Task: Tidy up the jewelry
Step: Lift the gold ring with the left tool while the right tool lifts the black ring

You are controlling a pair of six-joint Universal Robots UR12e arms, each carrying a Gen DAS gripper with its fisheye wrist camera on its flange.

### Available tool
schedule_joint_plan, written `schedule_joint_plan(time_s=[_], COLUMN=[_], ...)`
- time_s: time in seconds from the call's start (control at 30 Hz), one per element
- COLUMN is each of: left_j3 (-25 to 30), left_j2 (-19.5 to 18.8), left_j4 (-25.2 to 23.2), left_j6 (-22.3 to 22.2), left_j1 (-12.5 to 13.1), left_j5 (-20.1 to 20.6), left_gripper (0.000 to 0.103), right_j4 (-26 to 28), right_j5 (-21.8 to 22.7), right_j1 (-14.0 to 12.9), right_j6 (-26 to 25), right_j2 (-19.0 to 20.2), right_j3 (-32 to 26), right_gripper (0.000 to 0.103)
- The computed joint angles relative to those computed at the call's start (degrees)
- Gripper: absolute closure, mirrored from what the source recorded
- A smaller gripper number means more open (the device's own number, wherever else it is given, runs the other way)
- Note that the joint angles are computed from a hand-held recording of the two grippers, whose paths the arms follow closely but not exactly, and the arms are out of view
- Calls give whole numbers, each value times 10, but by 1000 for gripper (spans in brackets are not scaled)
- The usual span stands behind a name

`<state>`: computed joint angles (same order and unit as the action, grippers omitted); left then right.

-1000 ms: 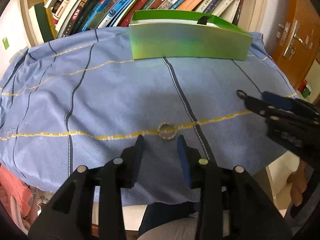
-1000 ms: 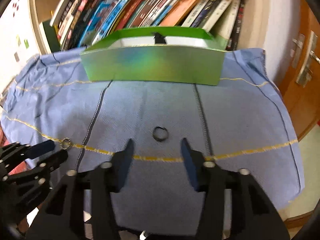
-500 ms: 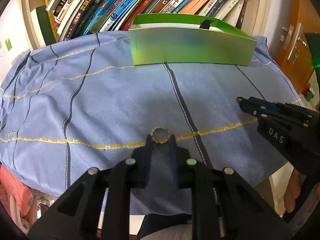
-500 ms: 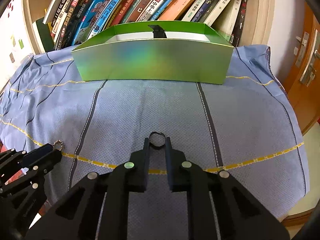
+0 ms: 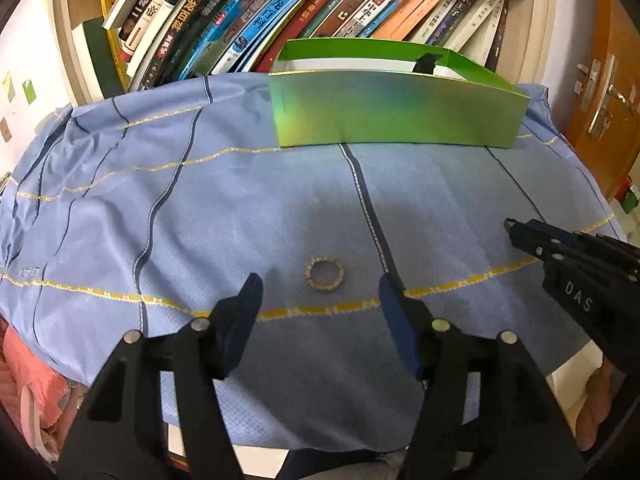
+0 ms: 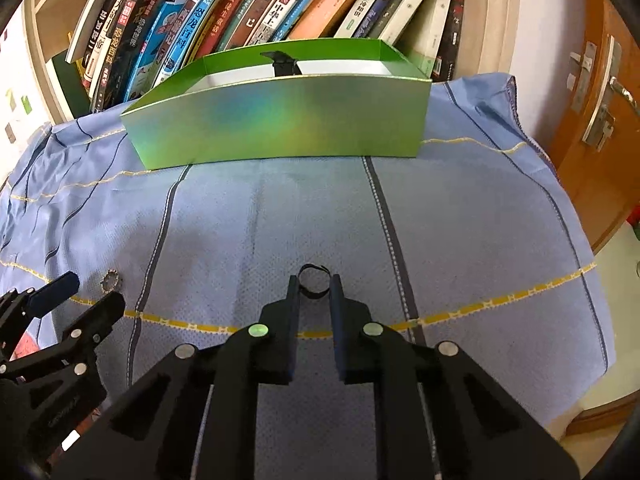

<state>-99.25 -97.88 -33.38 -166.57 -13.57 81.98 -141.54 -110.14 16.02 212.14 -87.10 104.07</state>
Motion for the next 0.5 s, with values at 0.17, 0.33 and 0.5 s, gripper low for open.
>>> schedule_joint_plan(time_s=[0.17,0.33,0.5], left_j3=[6,10,15], left_j2=[-8,-9,-13], left_j4=[2,1,14], left_j6=[-3,-7,-16], left_j1=[0,-4,-7], left_j5=[-12,-2,6], left_gripper=[79,82,82], right_j4=[-2,-3,1], right_j5=[4,-3,-2], right_j1=[1,2,2], right_j6=[-1,1,2], right_j2=[0,-2,2], right_j3=[0,-1,-7], right_gripper=[88,88,88])
